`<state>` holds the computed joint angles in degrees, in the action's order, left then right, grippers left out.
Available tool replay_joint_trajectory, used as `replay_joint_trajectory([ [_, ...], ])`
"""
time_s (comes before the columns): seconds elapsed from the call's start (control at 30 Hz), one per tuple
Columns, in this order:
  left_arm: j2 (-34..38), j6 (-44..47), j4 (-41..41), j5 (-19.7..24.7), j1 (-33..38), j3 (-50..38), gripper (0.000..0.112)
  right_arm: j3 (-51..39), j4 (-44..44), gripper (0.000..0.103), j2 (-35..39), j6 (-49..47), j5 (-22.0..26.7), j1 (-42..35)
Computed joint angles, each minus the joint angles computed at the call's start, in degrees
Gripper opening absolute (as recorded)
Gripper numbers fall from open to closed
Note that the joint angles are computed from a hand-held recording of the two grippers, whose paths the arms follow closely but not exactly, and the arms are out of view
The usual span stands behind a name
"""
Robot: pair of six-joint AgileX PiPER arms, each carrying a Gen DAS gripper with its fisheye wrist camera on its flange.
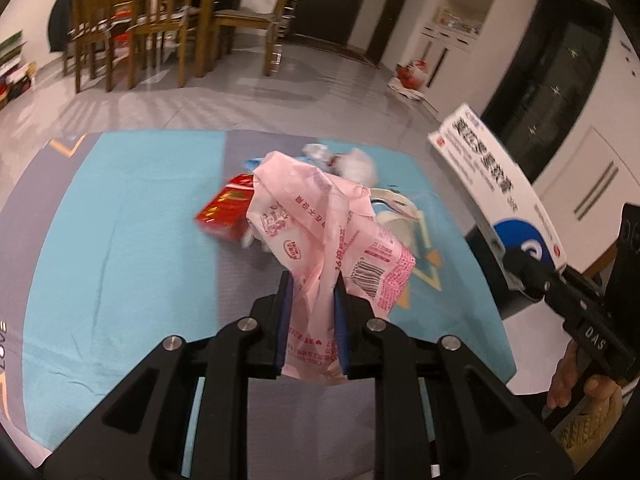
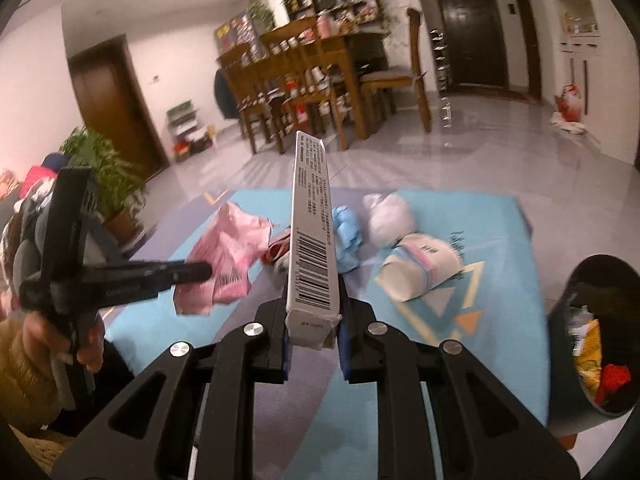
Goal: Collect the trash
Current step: 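Grasp the pink plastic bag with the left gripper while the right grasps the ointment box, then carry the pink bag and ointment box over the bucket and open both grippers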
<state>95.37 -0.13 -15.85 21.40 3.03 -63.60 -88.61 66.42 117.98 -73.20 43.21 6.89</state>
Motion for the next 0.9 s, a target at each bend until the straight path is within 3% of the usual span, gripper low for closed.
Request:
replay_joint_trajectory([
  [0.37, 7.5, -12.3, 14.8, 4.9, -13.2, -15.6, 0.020, -2.1, 3.1, 0.019, 0.4, 5.2, -5.1, -9.3],
  [0.6, 14.6, -12.5, 16.1, 8.5, -18.9, -27.5, 0.020, -3.2, 4.0, 0.019, 1.8, 8.9, -4.6, -14.6],
  [0.9, 26.0, -12.8, 18.2, 14.7, -24.6, -46.6, 0.020, -6.5, -1.1, 0.019, 4.2, 18.6, -5.8, -18.2],
])
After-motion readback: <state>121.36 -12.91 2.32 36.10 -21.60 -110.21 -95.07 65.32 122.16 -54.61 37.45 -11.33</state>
